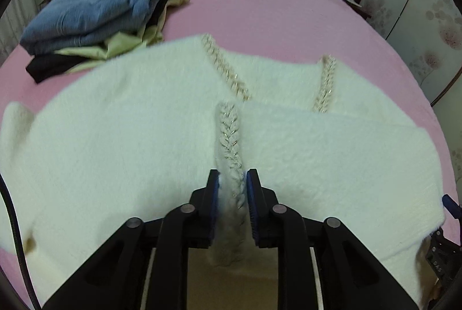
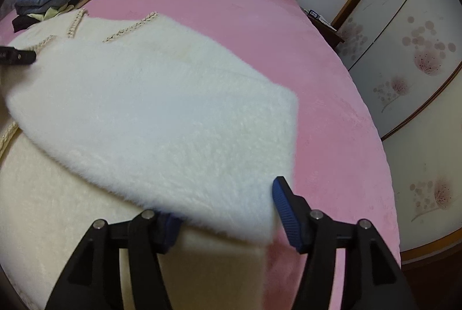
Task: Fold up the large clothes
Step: 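Fold the front panel across the body with the left tool and release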
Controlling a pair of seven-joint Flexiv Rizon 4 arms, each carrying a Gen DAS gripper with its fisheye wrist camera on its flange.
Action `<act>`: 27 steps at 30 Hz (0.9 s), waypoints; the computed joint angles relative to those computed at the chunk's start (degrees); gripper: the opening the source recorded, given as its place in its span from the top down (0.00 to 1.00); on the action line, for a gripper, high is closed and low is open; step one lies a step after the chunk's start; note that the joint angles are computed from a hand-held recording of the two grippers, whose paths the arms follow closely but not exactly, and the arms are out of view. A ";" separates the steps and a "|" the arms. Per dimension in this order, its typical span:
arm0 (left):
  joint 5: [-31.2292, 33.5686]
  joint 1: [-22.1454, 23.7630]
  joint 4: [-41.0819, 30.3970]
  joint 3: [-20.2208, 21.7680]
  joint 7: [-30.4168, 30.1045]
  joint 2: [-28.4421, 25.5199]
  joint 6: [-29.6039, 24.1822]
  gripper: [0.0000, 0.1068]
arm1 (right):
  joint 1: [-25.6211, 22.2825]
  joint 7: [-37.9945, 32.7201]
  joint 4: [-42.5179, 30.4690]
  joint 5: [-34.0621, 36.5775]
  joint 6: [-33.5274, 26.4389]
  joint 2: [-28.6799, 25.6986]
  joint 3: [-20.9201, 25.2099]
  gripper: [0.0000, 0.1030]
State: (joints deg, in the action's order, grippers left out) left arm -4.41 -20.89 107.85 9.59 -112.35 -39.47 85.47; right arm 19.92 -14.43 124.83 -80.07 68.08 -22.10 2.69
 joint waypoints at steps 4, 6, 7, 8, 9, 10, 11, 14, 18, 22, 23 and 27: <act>-1.29 3.90 1.78 -4.59 1.82 1.31 1.00 0.29 | -1.42 -4.12 1.86 5.22 2.77 1.66 1.07 0.42; -2.23 6.94 3.33 -8.09 3.86 2.47 2.60 0.26 | -2.36 -7.95 3.29 10.37 5.37 2.88 1.99 0.42; -2.95 8.77 3.56 -10.18 5.34 2.92 2.47 0.26 | -3.32 -11.43 4.18 14.73 7.43 3.76 2.86 0.42; -3.87 10.72 3.72 -12.38 6.88 3.29 1.84 0.26 | -3.78 -14.29 4.72 18.51 8.68 4.38 3.57 0.42; -4.80 12.08 3.63 -13.86 8.20 3.50 0.83 0.26 | -4.94 -18.41 5.21 24.08 10.02 5.15 5.19 0.42; -5.76 13.70 3.51 -15.69 9.83 3.56 0.01 0.25 | -6.17 -22.30 5.32 29.60 10.85 5.74 7.07 0.42; -6.70 15.25 3.48 -17.52 11.54 3.54 -0.62 0.24 | -7.26 -25.32 5.27 34.29 11.23 6.41 8.68 0.42; -6.83 11.81 0.01 -13.40 12.36 2.78 -4.62 0.23 | -9.43 -31.90 3.29 45.12 10.93 7.32 11.80 0.42; -1.97 4.01 -8.04 -3.66 7.39 -0.04 -12.55 0.24 | -7.54 -32.01 -0.88 48.99 9.62 6.12 8.37 0.42; -0.54 5.31 -12.51 -5.40 8.22 -2.45 -15.22 0.25 | -5.24 -32.82 -6.77 52.78 7.57 1.11 4.78 0.42; -0.63 5.84 -13.07 -5.96 8.46 -2.84 -15.70 0.25 | -4.60 -32.82 -8.50 53.87 6.85 -0.62 3.82 0.42; -1.94 7.82 -14.78 -8.25 9.20 -4.86 -16.71 0.25 | -7.87 -38.00 -16.97 65.03 3.41 -7.96 7.67 0.42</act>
State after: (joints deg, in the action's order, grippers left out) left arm -6.36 -13.07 93.07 1.33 -103.15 -44.33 68.76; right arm 12.05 -52.42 107.86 -15.05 71.49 -30.06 10.36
